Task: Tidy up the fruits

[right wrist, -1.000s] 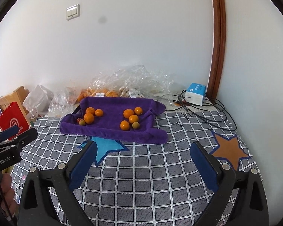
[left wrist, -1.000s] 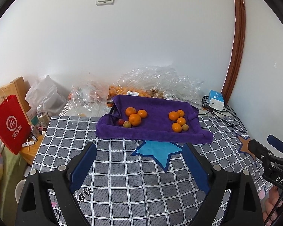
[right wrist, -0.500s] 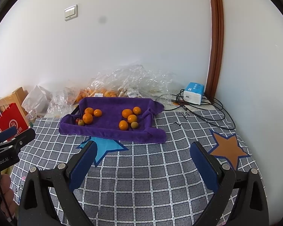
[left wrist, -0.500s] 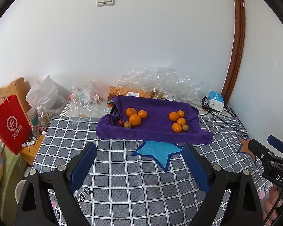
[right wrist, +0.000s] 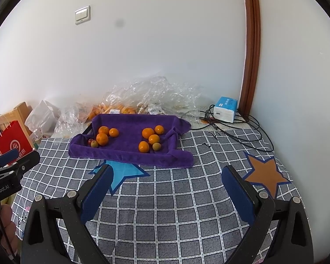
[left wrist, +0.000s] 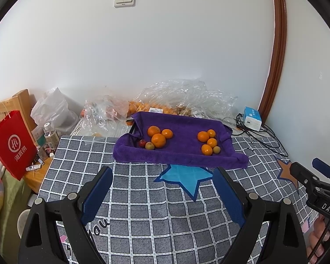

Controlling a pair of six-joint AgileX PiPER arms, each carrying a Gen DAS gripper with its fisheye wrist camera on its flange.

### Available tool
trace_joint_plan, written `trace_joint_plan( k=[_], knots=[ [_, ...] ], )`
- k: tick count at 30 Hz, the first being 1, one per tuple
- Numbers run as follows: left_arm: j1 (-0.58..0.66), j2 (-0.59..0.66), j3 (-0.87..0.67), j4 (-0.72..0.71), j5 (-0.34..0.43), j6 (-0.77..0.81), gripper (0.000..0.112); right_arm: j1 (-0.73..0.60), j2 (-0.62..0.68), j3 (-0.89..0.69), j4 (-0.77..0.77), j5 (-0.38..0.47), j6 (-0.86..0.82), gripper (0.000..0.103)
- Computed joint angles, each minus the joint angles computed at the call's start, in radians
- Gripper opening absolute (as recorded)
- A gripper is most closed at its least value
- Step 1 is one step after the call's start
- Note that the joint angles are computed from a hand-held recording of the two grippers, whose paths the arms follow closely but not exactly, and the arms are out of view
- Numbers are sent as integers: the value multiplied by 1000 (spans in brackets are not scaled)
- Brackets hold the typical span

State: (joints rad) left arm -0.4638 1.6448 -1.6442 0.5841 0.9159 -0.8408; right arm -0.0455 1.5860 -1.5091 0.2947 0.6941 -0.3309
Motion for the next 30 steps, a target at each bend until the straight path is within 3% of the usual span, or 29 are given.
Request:
trace_joint_plan(
  k=[30],
  knots=[
    [-5, -3, -5, 15, 7, -14, 92, 14, -2, 0, -7, -6, 12, 98]
  ],
)
